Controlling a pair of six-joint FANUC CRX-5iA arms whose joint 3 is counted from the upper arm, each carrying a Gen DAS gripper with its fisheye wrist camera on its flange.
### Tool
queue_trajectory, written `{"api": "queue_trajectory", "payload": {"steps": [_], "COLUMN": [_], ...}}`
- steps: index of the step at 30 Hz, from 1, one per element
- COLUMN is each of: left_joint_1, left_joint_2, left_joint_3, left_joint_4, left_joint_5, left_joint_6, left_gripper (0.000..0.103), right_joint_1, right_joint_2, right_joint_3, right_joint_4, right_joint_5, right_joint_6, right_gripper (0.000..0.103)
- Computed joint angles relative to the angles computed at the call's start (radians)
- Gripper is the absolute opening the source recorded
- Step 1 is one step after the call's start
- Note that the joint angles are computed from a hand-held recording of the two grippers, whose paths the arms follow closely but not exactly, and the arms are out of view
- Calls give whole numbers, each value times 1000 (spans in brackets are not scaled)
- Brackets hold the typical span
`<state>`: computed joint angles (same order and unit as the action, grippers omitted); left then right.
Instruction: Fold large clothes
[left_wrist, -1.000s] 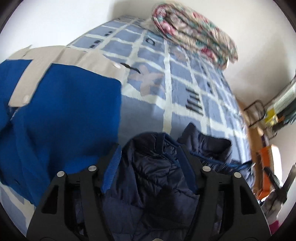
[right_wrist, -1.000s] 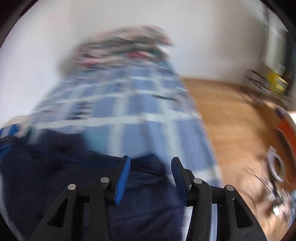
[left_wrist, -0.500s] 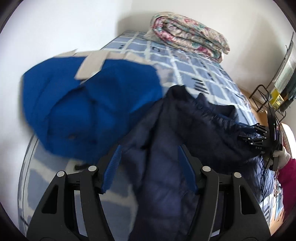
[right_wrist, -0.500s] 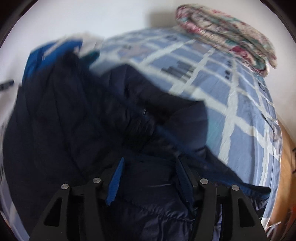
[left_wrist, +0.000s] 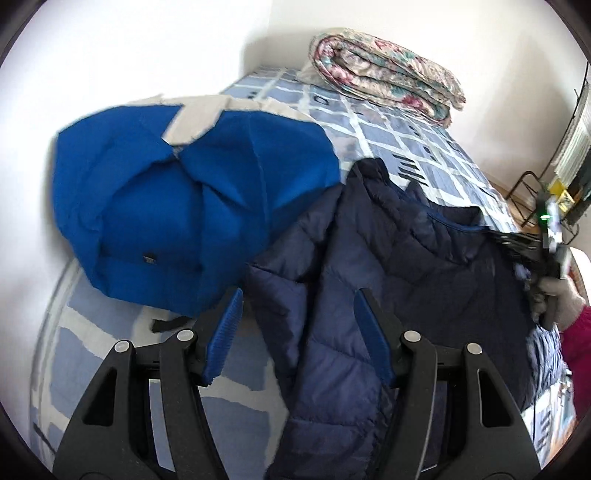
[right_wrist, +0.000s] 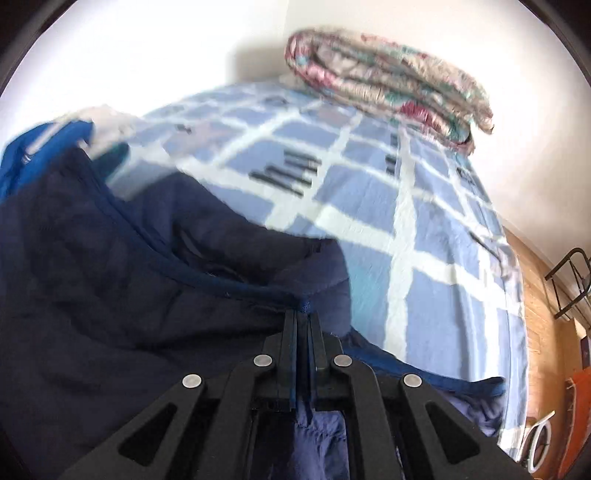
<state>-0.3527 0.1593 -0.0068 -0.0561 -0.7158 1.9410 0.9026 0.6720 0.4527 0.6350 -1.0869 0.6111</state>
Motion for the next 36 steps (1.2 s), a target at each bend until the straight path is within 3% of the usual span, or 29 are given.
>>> {"api": "queue_trajectory", "payload": {"steps": [3, 5, 6, 9, 12, 15, 18, 22, 26, 29, 32, 33, 35, 36], "left_joint_1": [1, 12, 26, 69, 100, 124, 150, 156, 152, 141, 132, 126, 116, 110], "left_joint_2": [9, 2, -1, -2, 5, 10, 25, 44, 50, 61, 76, 82, 81, 77], "left_joint_3": [-13, -40, -64, -142, -199, -253, -321, -372, -340, -334, -331, -334, -325, -328], "left_joint_4": [35, 74, 124, 308, 435, 534, 701, 848, 775, 794, 832, 863, 841, 844], "left_joint_5": [3, 19, 33, 73, 94, 113, 120, 129, 122, 122, 116, 114, 127, 136], "left_joint_6": [-43, -76, -113, -242, -314, -359, -450, -557, -521, -553, -574, -594, -571, -567], "left_gripper": [65, 65, 67, 75, 75, 75, 76, 78, 78, 75, 48, 35, 25, 17], "right_joint_1": [6, 3, 3, 19, 55, 128, 207, 282, 287, 268, 251, 252, 258, 259], "right_joint_2": [36, 1, -54, -211, -400, -565, -728, -874, -933, -911, -876, -863, -852, -839], "right_joint_3": [35, 6, -57, -235, -448, -640, -842, -1047, -1201, -1211, -1191, -1173, -1168, -1152], "right_joint_4": [4, -5, -4, 25, 25, 36, 11, -4, 115, 148, 153, 141, 149, 133], "right_joint_5": [-49, -37, 5, 90, 175, 132, 118, 192, 390, 477, 516, 504, 506, 499], "right_joint_6": [30, -7, -58, -197, -328, -492, -730, -1005, -1222, -1215, -1188, -1179, -1189, -1174], "right_gripper": [4, 22, 31, 39, 71, 76, 85, 85, 82, 75, 68, 68, 56, 45]}}
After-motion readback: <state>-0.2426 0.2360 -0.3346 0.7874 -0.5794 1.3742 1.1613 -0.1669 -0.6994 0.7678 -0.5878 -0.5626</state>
